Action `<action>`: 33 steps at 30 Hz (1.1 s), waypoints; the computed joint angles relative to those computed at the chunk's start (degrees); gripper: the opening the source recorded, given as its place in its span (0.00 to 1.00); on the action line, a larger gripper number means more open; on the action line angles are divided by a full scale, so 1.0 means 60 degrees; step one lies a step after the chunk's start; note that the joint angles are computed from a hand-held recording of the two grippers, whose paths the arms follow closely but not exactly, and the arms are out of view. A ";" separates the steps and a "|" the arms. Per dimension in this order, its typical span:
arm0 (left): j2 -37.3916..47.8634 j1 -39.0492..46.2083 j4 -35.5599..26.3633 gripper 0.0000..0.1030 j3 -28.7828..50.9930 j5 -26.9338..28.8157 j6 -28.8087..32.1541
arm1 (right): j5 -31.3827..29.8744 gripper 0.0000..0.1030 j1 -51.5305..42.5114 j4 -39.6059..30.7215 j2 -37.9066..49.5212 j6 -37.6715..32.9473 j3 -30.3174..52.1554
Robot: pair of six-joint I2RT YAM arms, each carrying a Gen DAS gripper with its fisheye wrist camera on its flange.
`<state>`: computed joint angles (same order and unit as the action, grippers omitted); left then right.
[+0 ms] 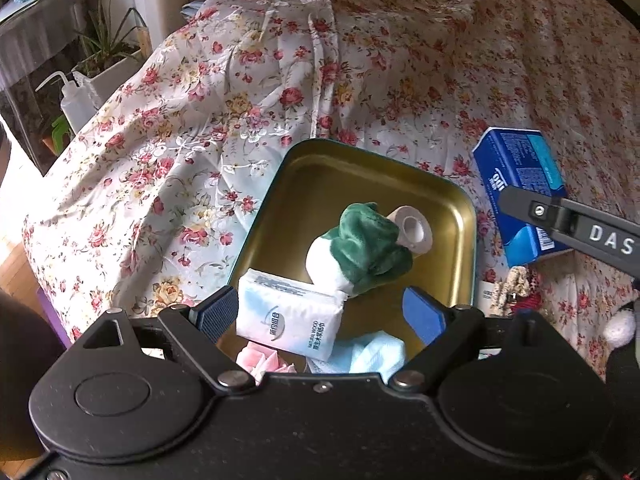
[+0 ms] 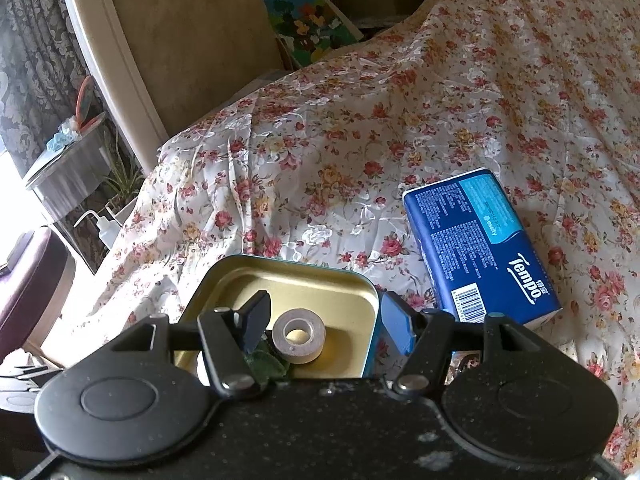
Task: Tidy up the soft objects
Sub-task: 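Open the left gripper to drop the tissue packet into the tray, then move both grippers back from the tray toward the remaining items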
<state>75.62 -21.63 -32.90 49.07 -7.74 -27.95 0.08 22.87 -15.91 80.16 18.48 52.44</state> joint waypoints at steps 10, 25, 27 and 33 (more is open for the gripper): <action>-0.0891 -0.0231 -0.0282 0.83 -0.0100 -0.0398 0.0198 | 0.1236 0.60 0.0669 -0.1102 -0.0244 0.0163 0.0397; -0.1808 -0.1194 -0.0261 0.83 -0.0261 -0.0617 0.0346 | 0.2464 0.61 0.0478 -0.1750 -0.2445 0.0226 -0.1244; -0.1885 -0.1520 -0.0198 0.83 -0.0309 -0.0751 0.0303 | 0.2488 0.62 0.0078 -0.1857 -0.3059 0.0179 -0.1889; -0.1829 -0.2542 0.0043 0.85 -0.0377 -0.1113 0.0186 | 0.2090 0.61 -0.1625 -0.2308 -0.4571 -0.0004 -0.3417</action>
